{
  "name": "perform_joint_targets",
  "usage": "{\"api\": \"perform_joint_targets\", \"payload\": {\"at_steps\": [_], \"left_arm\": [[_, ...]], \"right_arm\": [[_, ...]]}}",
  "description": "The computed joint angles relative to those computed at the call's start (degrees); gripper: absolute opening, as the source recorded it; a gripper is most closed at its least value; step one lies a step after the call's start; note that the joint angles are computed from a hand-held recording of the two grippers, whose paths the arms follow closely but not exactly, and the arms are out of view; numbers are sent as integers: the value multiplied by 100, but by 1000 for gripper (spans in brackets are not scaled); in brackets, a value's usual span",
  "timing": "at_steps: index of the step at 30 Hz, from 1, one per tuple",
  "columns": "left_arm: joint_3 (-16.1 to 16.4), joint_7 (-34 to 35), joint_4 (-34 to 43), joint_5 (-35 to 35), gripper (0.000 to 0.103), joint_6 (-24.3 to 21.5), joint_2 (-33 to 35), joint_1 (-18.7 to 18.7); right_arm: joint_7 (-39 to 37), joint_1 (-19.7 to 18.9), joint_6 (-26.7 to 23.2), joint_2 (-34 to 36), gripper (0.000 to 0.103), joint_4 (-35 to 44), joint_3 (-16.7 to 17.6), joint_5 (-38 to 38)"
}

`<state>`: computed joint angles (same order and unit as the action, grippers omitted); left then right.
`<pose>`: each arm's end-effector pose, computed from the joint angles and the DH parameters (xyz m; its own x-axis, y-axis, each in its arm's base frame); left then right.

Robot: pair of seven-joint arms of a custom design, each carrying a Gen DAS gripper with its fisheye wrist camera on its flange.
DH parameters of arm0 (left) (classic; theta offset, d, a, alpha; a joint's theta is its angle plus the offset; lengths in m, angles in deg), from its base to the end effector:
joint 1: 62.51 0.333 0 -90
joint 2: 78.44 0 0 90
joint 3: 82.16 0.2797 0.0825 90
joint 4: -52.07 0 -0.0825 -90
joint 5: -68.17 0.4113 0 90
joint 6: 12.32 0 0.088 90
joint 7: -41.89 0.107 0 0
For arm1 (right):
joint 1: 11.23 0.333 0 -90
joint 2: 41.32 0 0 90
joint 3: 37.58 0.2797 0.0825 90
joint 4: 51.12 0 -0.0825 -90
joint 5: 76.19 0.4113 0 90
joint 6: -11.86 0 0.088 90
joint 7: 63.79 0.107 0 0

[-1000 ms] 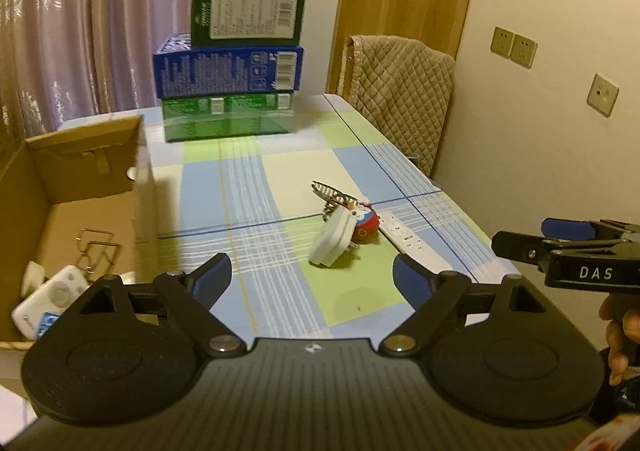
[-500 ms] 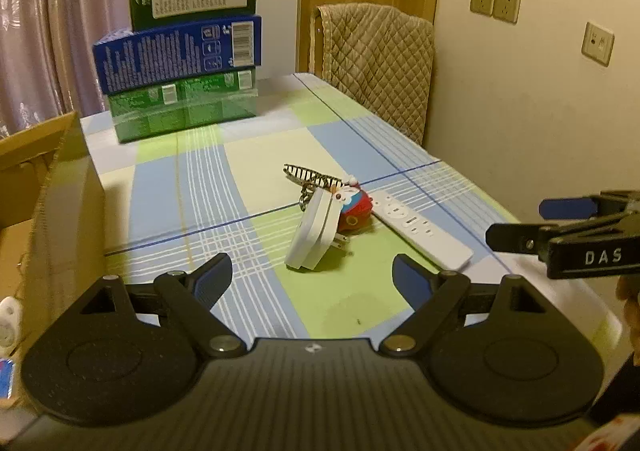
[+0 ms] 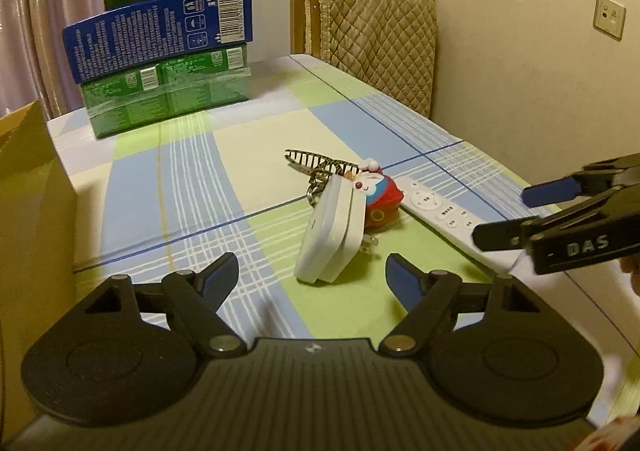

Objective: Organize rigid objects
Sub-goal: 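Grasp the white plug adapter with the left tool while the right tool grasps the white remote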

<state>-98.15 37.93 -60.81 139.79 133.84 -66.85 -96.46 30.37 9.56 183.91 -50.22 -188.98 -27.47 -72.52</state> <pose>0.4049 -0.4941 0.3567 -0.1666 -0.9860 0.0023 -0.6301 0.1047 -0.7695 0.4716 0.2779 0.4083 0.4281 -0.9009 -0.0719 -0.6835 -0.2707 -0.6779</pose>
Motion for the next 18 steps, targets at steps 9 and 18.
{"api": "perform_joint_targets", "payload": {"at_steps": [9,18], "left_arm": [[149,-2,317,249,72,265,348,-19],[276,117,559,290,69,296,588,-111]], "right_arm": [[-459,153,-439,282,57,283,-150,275],[-378,143,-607,451,40,460,-125,-48]]}}
